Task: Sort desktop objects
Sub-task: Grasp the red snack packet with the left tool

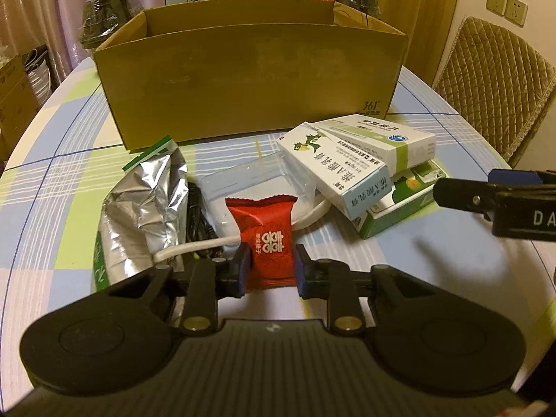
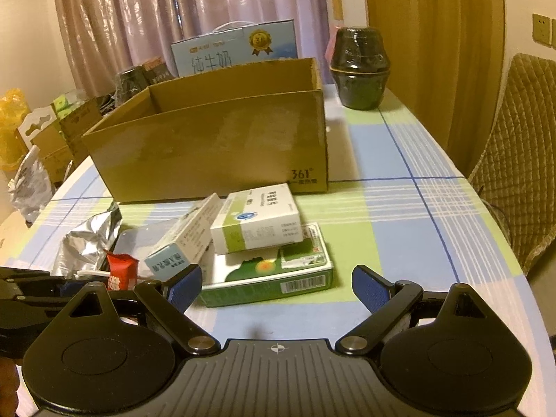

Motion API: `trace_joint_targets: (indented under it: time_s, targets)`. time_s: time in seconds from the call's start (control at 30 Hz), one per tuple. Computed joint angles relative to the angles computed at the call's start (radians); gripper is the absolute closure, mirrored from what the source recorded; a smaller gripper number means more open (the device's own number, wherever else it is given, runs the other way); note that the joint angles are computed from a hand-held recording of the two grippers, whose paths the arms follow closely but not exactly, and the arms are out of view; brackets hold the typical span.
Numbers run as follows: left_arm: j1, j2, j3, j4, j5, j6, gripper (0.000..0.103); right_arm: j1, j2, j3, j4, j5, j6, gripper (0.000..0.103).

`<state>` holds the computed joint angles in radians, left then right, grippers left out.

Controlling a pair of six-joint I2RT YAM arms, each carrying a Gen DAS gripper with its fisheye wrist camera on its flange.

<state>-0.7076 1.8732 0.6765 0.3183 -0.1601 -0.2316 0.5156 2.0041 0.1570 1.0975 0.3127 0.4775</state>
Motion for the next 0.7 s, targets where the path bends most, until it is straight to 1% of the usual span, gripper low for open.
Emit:
trace_joint_targets:
  time_s: [0.23,0.43,0.47,0.53,0.67,0.7]
  targets:
    - [0.006,0.011,-0.001,0.006,-0.004,0.000,0.080,0.020,0.004,0.007,-0.007,0.006,-0.002,0.013]
    - [0.008,0.048,0.030,0.006,-0.015,-0.005,0.070,0.025,0.014,0.020,-0.019,0.007,-0.003,0.013]
    - [0.008,0.058,0.037,0.005,-0.017,-0.005,0.070,0.026,0.015,0.022,-0.021,0.007,-0.003,0.013]
    - [0.009,0.073,0.046,0.006,-0.016,-0.005,0.070,0.030,0.014,0.025,-0.024,0.010,-0.005,0.013]
    - [0.009,0.071,0.038,0.006,-0.016,0.000,0.081,0.042,-0.007,0.026,-0.037,0.022,-0.007,0.013]
    - [0.009,0.058,0.026,0.010,-0.017,0.000,0.082,0.048,-0.016,0.029,-0.044,0.026,-0.009,0.013]
